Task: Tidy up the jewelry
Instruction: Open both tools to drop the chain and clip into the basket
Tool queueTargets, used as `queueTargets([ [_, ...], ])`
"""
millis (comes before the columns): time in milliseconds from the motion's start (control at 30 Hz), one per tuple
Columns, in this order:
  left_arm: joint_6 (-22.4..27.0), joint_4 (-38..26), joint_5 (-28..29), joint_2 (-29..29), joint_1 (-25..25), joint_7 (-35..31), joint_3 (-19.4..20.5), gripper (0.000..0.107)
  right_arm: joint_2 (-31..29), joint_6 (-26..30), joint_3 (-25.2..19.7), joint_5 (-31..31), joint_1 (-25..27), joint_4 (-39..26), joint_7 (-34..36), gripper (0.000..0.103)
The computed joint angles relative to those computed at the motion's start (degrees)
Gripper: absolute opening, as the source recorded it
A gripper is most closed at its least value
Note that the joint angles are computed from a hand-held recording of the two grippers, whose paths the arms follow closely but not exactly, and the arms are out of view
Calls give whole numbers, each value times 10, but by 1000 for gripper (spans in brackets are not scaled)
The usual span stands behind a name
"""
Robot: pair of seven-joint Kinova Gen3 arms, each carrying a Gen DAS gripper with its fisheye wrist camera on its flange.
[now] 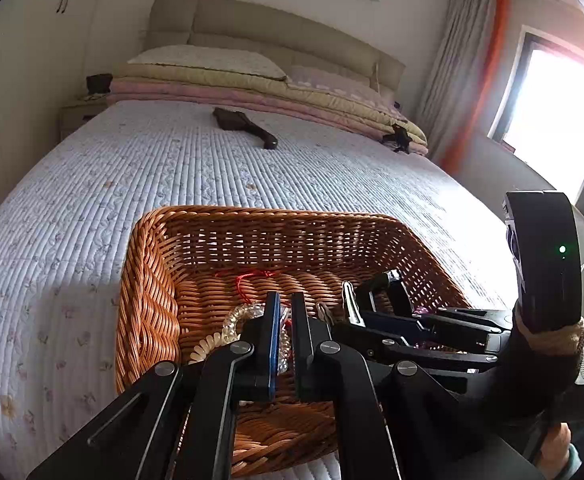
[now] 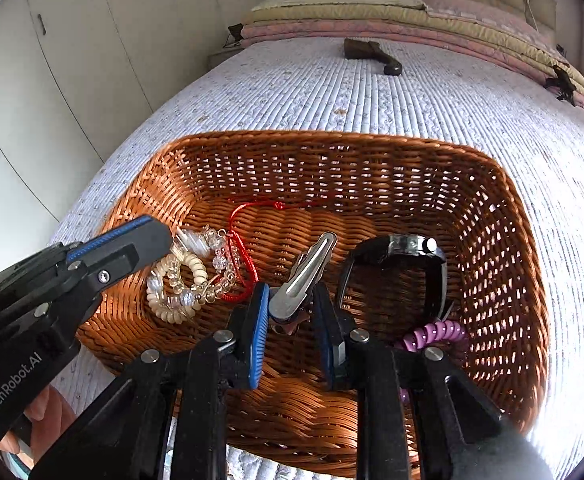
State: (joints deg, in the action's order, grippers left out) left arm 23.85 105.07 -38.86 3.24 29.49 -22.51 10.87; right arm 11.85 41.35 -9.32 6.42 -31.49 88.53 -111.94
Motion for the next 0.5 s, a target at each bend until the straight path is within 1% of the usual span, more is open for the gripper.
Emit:
queueTargets([
  [33, -19, 9, 20, -6, -16, -13, 9, 15, -7, -5, -1, -3, 2, 6, 4, 27],
  [67, -41, 20, 30, -13, -29, -17, 18, 28, -18, -15, -3, -8, 6, 17, 7, 31],
  [100, -54, 29, 32, -25, -33, -11, 21, 34, -32, -28, -2, -3, 5, 32, 2, 33],
  [133, -57, 36, 23, -38, -43, -5, 33, 40, -47, -40, -2, 7, 2, 47, -9, 36],
  [167, -52, 40, 6, -54, -59, 8, 56, 41, -65, -53, -3, 13, 3, 64, -15, 36],
  [200, -46, 45, -17, -70, -64, 27, 72, 41, -85, -69, -7, 17, 5, 82, -19, 36],
  [233, -43, 52, -41, -86, -59, 49, 77, 41, -101, -77, -12, 31, 6, 96, -33, 36],
  [267, -37, 59, -60, -103, -56, 69, 87, 42, -119, -81, -21, 55, 7, 110, -57, 37],
  [333, -14, 68, -80, -136, -73, 94, 128, 45, -156, -92, -53, 98, 22, 142, -103, 37],
  [367, 0, 72, -86, -153, -81, 105, 150, 46, -174, -99, -56, 116, 17, 158, -126, 38],
  [400, 9, 78, -83, -172, -85, 106, 163, 46, -193, -107, -65, 123, 20, 175, -139, 39],
  [500, 34, 90, -70, -226, -103, 110, 209, 47, -246, -119, -103, 133, 44, 214, -166, 39],
])
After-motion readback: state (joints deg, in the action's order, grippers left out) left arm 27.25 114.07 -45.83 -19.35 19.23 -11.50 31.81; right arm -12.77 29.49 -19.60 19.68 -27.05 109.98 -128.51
